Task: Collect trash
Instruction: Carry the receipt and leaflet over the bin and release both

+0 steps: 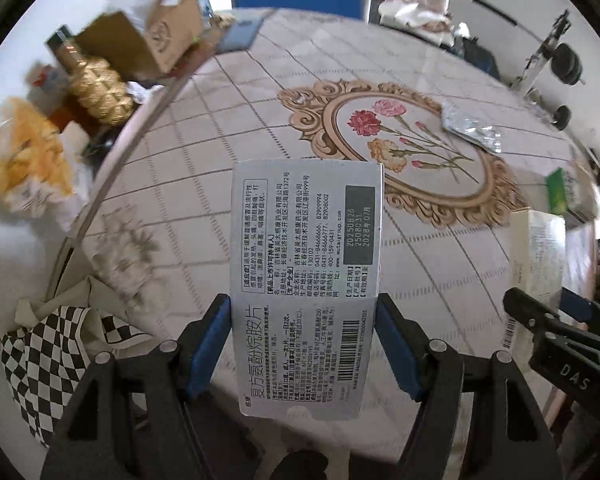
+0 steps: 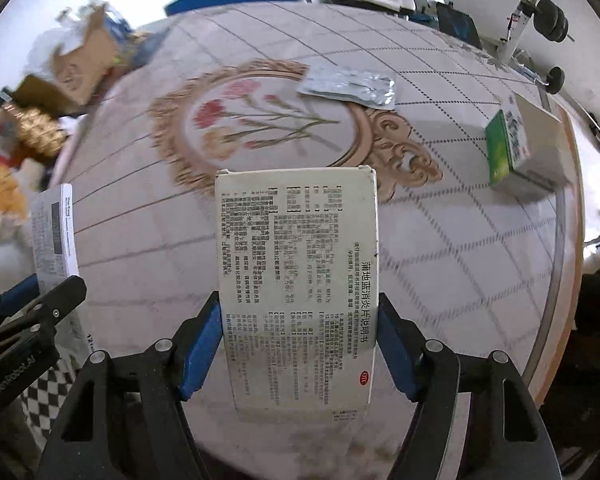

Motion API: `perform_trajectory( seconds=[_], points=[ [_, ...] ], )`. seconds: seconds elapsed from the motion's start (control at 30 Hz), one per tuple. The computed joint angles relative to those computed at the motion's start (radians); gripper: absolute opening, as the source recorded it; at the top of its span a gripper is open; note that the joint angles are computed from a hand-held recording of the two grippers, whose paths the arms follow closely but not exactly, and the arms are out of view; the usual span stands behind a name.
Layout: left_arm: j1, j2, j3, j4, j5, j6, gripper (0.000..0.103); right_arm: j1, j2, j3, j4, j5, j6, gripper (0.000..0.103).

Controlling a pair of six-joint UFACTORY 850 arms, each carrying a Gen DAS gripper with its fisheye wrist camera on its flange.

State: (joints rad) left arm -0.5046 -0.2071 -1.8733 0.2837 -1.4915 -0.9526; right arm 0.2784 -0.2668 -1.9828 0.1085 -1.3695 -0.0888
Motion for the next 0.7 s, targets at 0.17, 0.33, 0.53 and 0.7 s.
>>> perform_trajectory(
  seconds=[0.17, 0.33, 0.53, 0.7],
  points=[
    [-0.074, 0.236, 0.243, 0.011, 0.063, -0.079, 0.069, 0.025, 0.241, 0.262, 0.02, 0.034, 0.041, 0.074],
    [-0.189, 0.393, 0.436, -0.005, 0.041, -0.193, 0.069, 0.064, 0.456, 0.519, 0.028, 0.01, 0.087, 0.074],
    [-0.223, 0.611, 0.823, -0.243, 0.213, -0.289, 0.069, 0.109, 0.648, 0.865, 0.043, -0.045, 0.146, 0.074],
    [-0.143, 0.712, 1.123, -0.499, 0.492, -0.172, 0.069, 0.092, 0.706, 1.173, 0.061, 0.07, 0.159, 0.074]
  ],
)
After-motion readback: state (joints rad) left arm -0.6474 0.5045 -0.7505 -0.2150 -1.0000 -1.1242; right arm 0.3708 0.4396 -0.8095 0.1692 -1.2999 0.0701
